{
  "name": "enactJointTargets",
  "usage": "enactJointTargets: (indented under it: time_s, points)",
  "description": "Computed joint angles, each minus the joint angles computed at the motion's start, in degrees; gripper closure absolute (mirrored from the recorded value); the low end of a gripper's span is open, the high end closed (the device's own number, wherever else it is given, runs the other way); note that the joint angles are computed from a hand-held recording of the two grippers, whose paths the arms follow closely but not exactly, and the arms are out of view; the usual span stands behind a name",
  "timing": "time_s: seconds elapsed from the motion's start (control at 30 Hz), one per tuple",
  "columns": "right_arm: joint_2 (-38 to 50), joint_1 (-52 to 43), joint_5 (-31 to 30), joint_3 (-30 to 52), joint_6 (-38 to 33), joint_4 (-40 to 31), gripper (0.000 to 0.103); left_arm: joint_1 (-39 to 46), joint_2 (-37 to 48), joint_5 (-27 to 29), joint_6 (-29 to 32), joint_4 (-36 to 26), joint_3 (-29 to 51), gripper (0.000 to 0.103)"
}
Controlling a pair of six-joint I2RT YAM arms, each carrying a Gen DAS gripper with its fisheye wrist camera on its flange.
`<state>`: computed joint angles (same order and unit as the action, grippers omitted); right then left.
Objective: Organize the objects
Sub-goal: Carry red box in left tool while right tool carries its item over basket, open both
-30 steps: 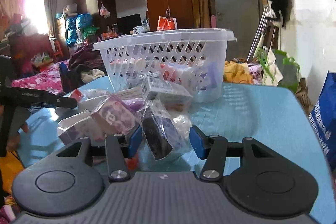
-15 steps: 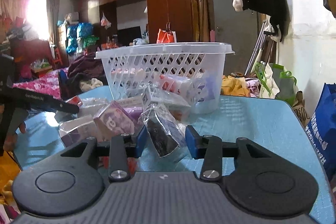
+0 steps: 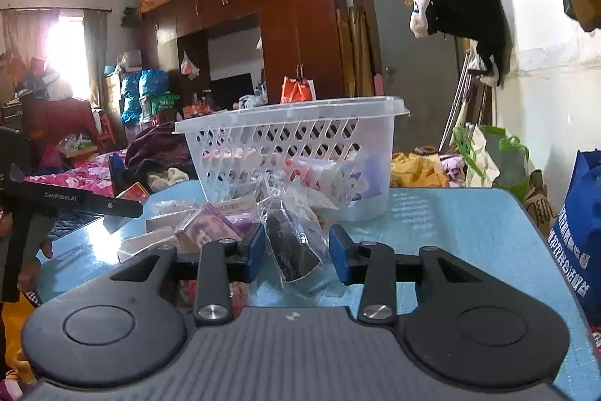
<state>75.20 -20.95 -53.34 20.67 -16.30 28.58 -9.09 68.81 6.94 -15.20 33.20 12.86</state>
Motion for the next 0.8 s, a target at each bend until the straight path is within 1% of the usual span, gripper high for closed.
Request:
enactJointTargets:
  time_s: [0.1, 0.13, 0.23, 0.37, 0.43, 0.57, 0.63, 0.67, 0.73, 0.77, 0.8]
  points:
    - [0.6, -0.7, -0.6, -0.2, 1.2, 1.7, 0.062, -0.4, -1.2, -1.2, 0.0, 4.2, -2.4, 0.03]
    - [0.8, -1.1, -0.7, -0.4, 1.8, 2.4, 0.062, -1.3, -1.9, -2.8, 0.3, 5.5, -3.3, 0.03]
    - [0.8, -2.2, -1.3, -0.5, 3.2, 3.8, 0.062, -6.4, -4.6, -10.8, 2.2, 7.2, -5.2, 0.03]
    - [0.1, -3.7, -2.7, -0.4, 4.5, 4.5, 0.063, -9.8, -8.6, -12.7, 3.1, 7.8, -6.6, 0.03]
    - [-0.7, -4.1, -3.0, -0.4, 4.9, 4.3, 0.063, -10.9, -10.7, -13.5, 2.6, 7.1, -6.9, 0.03]
    - [-1.5, -4.1, -3.6, 0.5, 5.8, 3.0, 0.065, -11.0, -12.6, -12.3, 1.8, 5.6, -6.1, 0.03]
    - [-2.5, -4.0, -4.0, 1.8, 5.7, 0.6, 0.081, -10.7, -13.1, -10.9, 1.4, 4.2, -5.0, 0.03]
    - [-3.0, -3.9, -4.3, 2.6, 6.2, -0.4, 0.086, -10.8, -13.4, -10.6, 1.5, 3.5, -4.4, 0.03]
    - [-3.7, -3.4, -4.3, 3.8, 6.3, -2.1, 0.086, -12.2, -13.6, -12.1, 2.1, 3.0, -3.1, 0.03]
    - [-3.5, -2.6, -3.4, 5.7, 4.5, -5.8, 0.086, -12.9, -13.3, -12.8, 2.4, 2.6, -2.3, 0.03]
    - [-2.5, -2.0, -2.9, 6.8, 3.9, -7.0, 0.086, -13.1, -12.9, -12.9, 2.4, 2.4, -1.7, 0.03]
